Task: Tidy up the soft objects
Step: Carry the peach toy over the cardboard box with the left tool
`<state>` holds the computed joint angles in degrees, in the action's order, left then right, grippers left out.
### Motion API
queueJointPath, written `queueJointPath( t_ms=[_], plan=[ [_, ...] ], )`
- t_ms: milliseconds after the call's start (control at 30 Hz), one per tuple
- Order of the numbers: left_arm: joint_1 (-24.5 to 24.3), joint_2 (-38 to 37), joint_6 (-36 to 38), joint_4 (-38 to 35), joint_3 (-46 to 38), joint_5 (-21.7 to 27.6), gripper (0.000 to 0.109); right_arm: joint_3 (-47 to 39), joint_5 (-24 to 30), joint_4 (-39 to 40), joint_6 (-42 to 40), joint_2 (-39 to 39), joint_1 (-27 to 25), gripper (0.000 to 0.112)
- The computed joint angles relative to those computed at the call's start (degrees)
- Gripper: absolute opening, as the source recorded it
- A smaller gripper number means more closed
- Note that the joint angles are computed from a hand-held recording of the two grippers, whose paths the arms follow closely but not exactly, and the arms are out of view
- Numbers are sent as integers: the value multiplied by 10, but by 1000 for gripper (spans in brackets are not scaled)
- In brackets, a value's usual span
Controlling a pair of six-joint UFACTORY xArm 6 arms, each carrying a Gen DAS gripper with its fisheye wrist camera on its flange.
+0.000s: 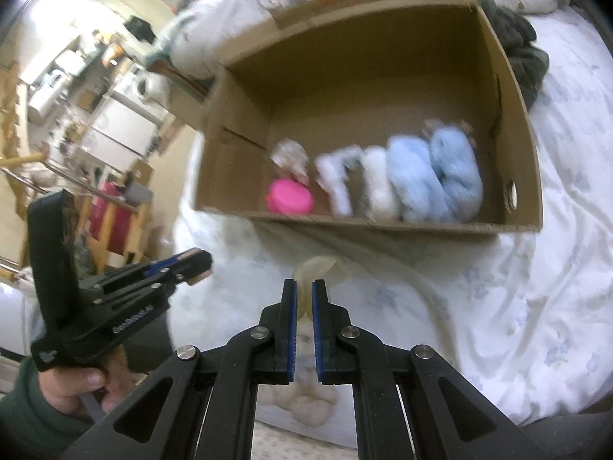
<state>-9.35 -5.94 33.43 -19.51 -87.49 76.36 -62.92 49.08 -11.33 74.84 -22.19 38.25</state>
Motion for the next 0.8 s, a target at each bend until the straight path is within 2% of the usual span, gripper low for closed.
queueJointPath(
  t_ms=[167,367,533,600,700,800],
  plan=[
    [-5,6,0,-26,-41,-20,8,-19,-17,-52,22,-14,0,9],
    [-2,51,-16,-42,-123,5,8,-31,-15,-98,35,-36,-13,9],
    [-16,81,-22,-45,-164,1,8,-28,-6,-124,29,-57,-35,9],
    [-23,94,-21,-48,-181,1,8,-14,-17,-131,33,-65,-47,9],
    [-36,113,-17,-46,-196,-3,8,43,-70,-110,56,-86,-72,9],
    [-46,125,-14,-52,-195,-10,8,54,-63,-80,58,-78,-79,9]
  ],
)
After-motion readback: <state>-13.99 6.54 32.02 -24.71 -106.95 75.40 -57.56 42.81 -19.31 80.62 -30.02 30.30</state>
